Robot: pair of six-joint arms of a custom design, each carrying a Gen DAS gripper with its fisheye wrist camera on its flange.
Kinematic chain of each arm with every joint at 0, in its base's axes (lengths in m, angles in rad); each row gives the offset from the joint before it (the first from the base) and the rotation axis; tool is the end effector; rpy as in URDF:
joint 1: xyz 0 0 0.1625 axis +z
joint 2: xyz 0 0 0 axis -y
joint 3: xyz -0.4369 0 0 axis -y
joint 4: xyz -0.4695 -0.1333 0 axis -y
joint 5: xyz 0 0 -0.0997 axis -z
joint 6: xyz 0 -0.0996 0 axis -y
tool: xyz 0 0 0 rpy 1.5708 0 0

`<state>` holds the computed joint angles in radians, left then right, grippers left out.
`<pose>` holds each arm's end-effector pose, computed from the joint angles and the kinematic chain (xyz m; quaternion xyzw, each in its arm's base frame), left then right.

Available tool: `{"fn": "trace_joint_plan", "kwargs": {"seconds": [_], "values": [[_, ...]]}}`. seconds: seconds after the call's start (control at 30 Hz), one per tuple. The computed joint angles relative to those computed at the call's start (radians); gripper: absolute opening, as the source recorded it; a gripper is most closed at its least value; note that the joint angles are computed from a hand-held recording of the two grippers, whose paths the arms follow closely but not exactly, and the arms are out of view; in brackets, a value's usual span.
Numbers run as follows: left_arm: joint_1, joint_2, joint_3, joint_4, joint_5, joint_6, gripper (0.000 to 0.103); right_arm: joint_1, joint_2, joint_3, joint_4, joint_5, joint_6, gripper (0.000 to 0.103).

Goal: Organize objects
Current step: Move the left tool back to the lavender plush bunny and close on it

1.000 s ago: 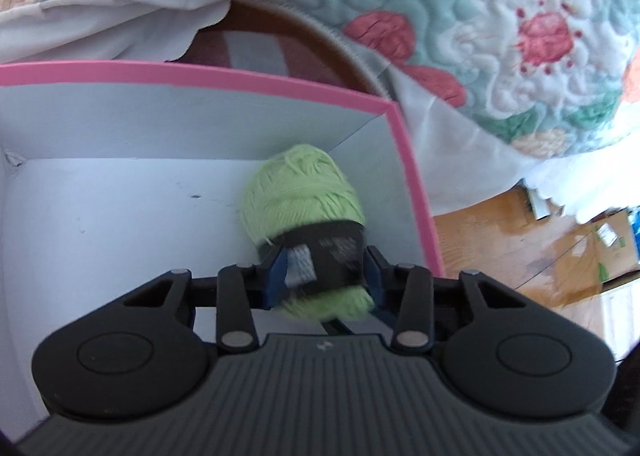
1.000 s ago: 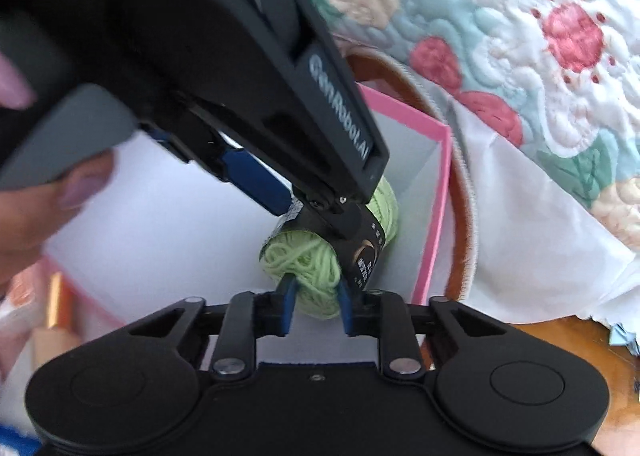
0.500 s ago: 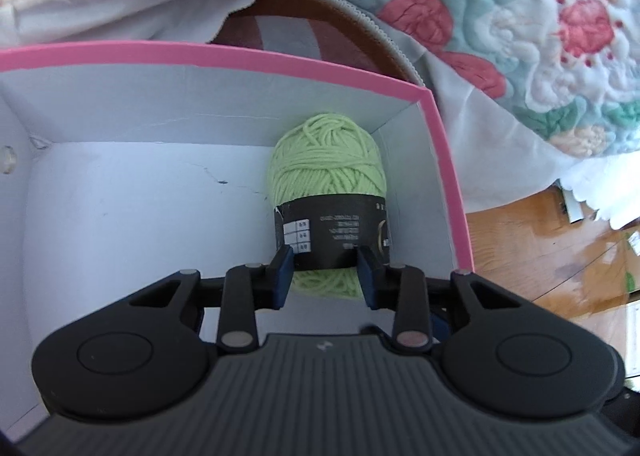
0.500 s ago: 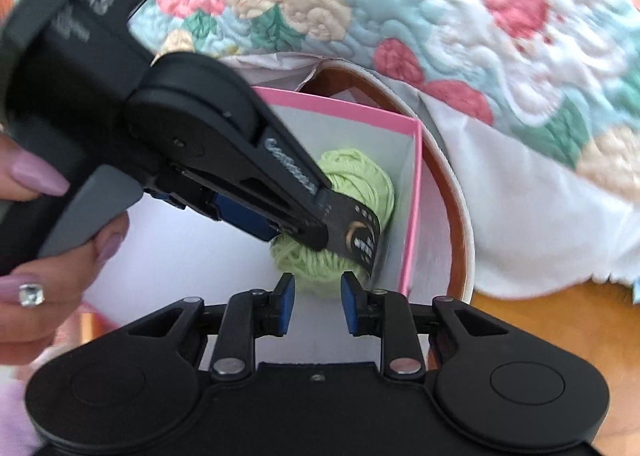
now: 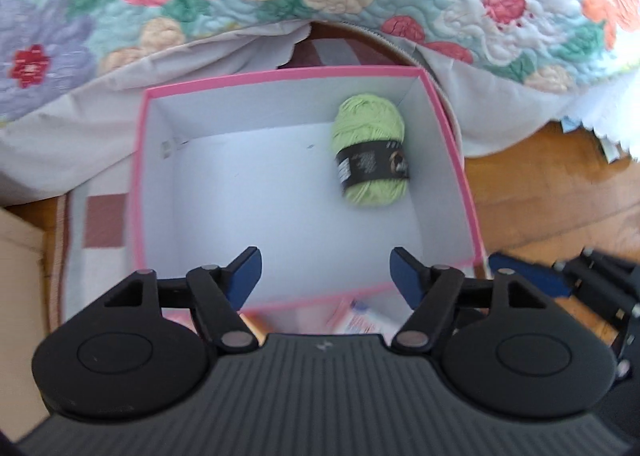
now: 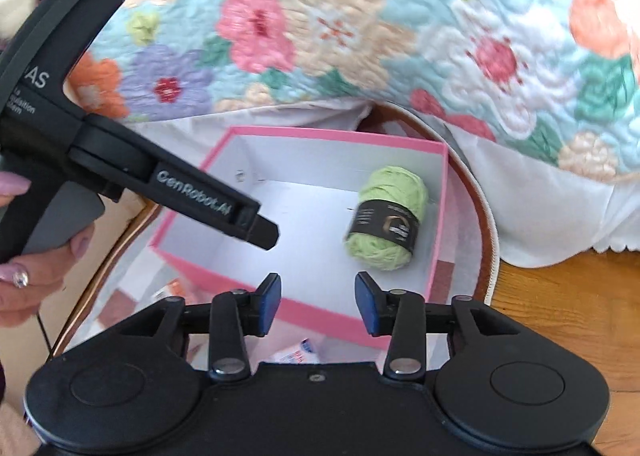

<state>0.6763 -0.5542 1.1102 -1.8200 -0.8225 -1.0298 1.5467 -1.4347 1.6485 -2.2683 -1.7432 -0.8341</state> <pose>-0.5318 -0.6846 0.0449 -0.0065 0.9216 -0.2150 0.3232 0.1005 -0.6546 0.4552 0.3622 -0.8972 0.1822 0.1753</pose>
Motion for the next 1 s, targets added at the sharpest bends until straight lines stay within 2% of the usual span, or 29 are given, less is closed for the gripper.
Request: {"fn": "trace_joint_plan", "kwargs": {"seconds": [0.13,0.2,0.33,0.4,0.53,0.63,1.0], "values": [[-0.027,-0.081,0.074,0.062,-0.038,-0.035,0.074,0.033,-0.026,0.01,0.063,0.001,-0.017,0.052],[-0.046,-0.118,0.11,0.1,-0.028,-0.074,0.075,0.041,-0.056,0.013,0.132,0.019,-0.02,0.056],[-0.081,-0.185,0.177,0.15,-0.007,-0.126,0.078,0.069,-0.109,0.036,0.198,0.032,-0.074,0.065],[-0.098,-0.224,0.22,0.15,-0.005,-0.15,0.079,0.083,-0.132,0.042,0.23,0.042,-0.093,0.074],[-0.131,-0.287,0.304,0.131,0.011,-0.196,0.085,0.103,-0.163,0.057,0.268,0.056,-0.131,0.077],[-0.144,-0.313,0.354,0.119,0.005,-0.221,0.086,0.109,-0.171,0.066,0.308,0.06,-0.147,0.078],[-0.128,-0.364,0.532,0.018,-0.106,-0.233,0.086,0.12,-0.156,0.135,0.439,-0.013,-0.182,0.083]]}}
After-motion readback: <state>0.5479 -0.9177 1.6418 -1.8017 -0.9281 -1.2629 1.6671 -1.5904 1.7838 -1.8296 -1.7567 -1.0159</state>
